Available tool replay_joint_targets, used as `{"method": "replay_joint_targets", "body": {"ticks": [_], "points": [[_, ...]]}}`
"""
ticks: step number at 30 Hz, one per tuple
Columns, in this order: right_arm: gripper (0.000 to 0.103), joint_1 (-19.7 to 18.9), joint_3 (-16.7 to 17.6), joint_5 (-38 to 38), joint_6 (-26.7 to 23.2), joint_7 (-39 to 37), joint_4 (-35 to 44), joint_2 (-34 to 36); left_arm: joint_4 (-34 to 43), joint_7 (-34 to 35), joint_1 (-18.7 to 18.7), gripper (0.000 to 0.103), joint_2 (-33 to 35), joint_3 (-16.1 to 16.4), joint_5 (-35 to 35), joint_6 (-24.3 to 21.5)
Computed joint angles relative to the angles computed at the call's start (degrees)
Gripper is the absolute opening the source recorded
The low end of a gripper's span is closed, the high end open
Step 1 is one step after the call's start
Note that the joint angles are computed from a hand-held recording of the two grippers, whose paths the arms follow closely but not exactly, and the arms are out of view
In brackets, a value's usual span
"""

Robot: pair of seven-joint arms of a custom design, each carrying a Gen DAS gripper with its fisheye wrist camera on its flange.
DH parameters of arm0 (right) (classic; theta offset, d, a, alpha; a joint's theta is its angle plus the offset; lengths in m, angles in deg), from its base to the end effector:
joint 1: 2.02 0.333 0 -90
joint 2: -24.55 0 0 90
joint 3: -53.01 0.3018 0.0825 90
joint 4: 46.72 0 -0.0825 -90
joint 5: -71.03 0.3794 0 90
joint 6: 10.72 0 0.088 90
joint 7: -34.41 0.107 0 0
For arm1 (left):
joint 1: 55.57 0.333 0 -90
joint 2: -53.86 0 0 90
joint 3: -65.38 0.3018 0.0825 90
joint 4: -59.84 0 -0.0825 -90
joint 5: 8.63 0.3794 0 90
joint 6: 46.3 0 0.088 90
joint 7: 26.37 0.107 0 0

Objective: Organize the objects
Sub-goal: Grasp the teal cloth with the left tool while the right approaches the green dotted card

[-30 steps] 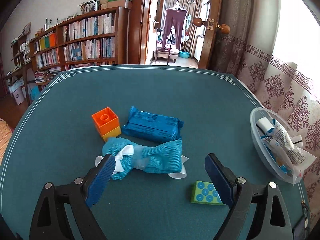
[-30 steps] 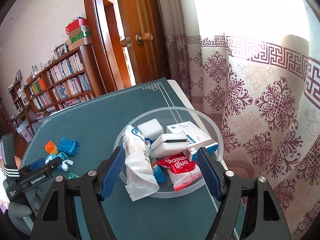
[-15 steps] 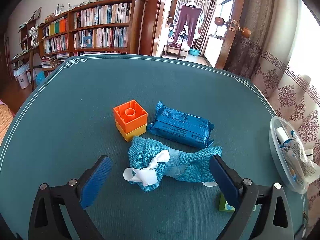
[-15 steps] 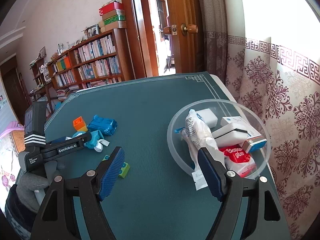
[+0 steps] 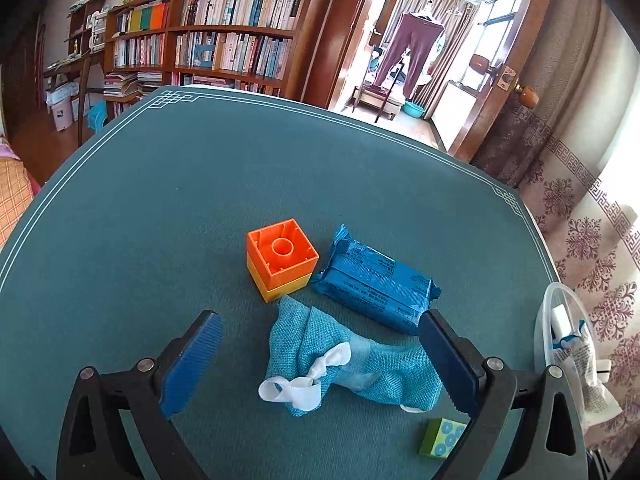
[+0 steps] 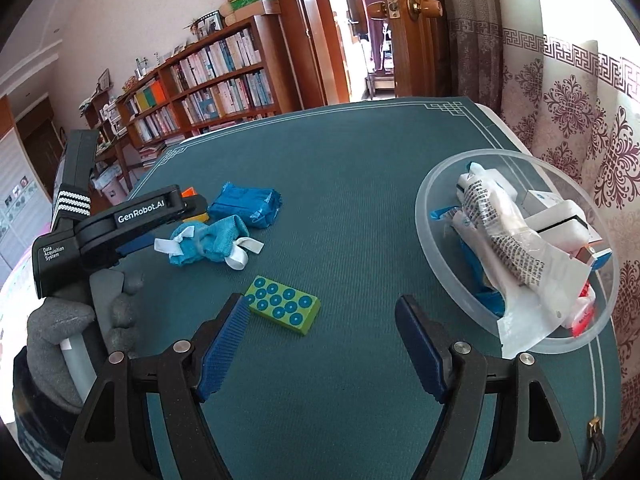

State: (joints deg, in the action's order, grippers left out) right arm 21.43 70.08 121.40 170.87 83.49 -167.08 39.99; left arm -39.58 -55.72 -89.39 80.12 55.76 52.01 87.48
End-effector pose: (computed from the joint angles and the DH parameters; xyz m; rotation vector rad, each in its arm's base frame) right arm 0.5044 0.3286 0.3542 -2.0220 1.2129 -0.2831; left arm 0.5044 -0.4426 0.3288 -2.2726 1.1377 -0.7379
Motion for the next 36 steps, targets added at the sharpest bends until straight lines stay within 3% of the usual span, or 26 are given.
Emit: {"method": "replay_joint_targets", "body": {"ticks": [4,9,11,15,21,25,32,36], "points": [[0.077,2.78,-3.01,-3.70,-1.11,3.42,0.41,1.03,3.11,3.67,0.08,0.101,2.70,-0.26,-2.32,-0.65],[0.077,4.43,-5.27,-7.99,-2.46,7.84,0.95,2.25,1.81,5.68,0.26,0.101,3.09,-0.14,-4.17,1.12],[0.077,3.86,-4.97,-8.60,-2.76,8.23,0.91,2.43,-1.17,4.46,0.07,0.103,1.62,0.35,-2.29,3.72],[0.077,3.90,-5.77,-10.63,-3.83,9.92,1.50,3.12,-5.31,4.28,0.15,0.103,-1.31,-0.24,-1.21,3.96],[0.077,1.25,-3.28,-9.34,-7.69,7.82,4.63,5.00,-10.79,0.35,1.35,0.102,-4.70,-0.95,1.44,7.92],[0.077,4.07,-6.05,-12.88,-9.15,10.65,6.65,6.70,-11.54,-1.03,1.61,0.088,-5.25,-1.26,3.72,9.00],[0.077,6.54,-7.80,-16.81,-9.72,15.36,9.22,8.89,-12.83,-4.94,1.67,0.071,-5.98,-1.14,9.04,11.52],[0.077,9.32,-10.20,-20.46,-9.29,19.36,10.62,10.10,-13.06,-5.82,1.35,0.067,-6.46,-1.56,10.69,9.99]]}}
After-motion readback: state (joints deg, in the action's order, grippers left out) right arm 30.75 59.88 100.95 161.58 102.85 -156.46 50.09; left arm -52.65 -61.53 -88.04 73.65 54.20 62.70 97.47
